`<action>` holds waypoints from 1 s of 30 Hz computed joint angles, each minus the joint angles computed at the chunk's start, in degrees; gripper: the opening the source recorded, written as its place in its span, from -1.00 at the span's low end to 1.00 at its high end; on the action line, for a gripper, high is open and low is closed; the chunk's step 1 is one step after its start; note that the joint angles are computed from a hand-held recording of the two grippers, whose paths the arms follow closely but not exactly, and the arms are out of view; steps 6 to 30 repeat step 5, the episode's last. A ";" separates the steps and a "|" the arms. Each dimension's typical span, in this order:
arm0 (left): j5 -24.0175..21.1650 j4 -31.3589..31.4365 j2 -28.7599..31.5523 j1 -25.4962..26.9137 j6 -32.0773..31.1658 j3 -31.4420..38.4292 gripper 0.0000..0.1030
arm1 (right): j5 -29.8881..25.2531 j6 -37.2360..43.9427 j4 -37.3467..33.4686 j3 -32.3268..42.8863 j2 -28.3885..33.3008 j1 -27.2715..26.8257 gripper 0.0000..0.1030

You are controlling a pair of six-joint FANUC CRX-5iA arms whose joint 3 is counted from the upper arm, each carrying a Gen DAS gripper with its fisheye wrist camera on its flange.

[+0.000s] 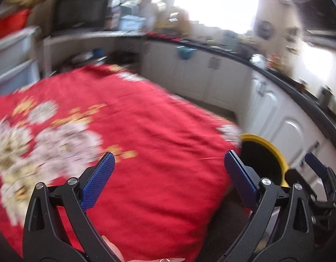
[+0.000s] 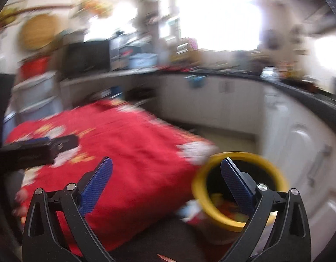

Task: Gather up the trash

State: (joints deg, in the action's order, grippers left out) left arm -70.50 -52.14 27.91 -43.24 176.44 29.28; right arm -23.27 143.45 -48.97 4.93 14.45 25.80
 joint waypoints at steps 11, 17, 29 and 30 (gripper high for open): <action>-14.54 1.19 -7.96 1.79 10.84 -11.43 0.79 | -21.92 -1.67 3.91 12.30 7.10 6.56 0.87; -14.54 1.19 -7.96 1.79 10.84 -11.43 0.79 | -21.92 -1.67 3.91 12.30 7.10 6.56 0.87; -14.54 1.19 -7.96 1.79 10.84 -11.43 0.79 | -21.92 -1.67 3.91 12.30 7.10 6.56 0.87; -14.54 1.19 -7.96 1.79 10.84 -11.43 0.79 | -21.92 -1.67 3.91 12.30 7.10 6.56 0.87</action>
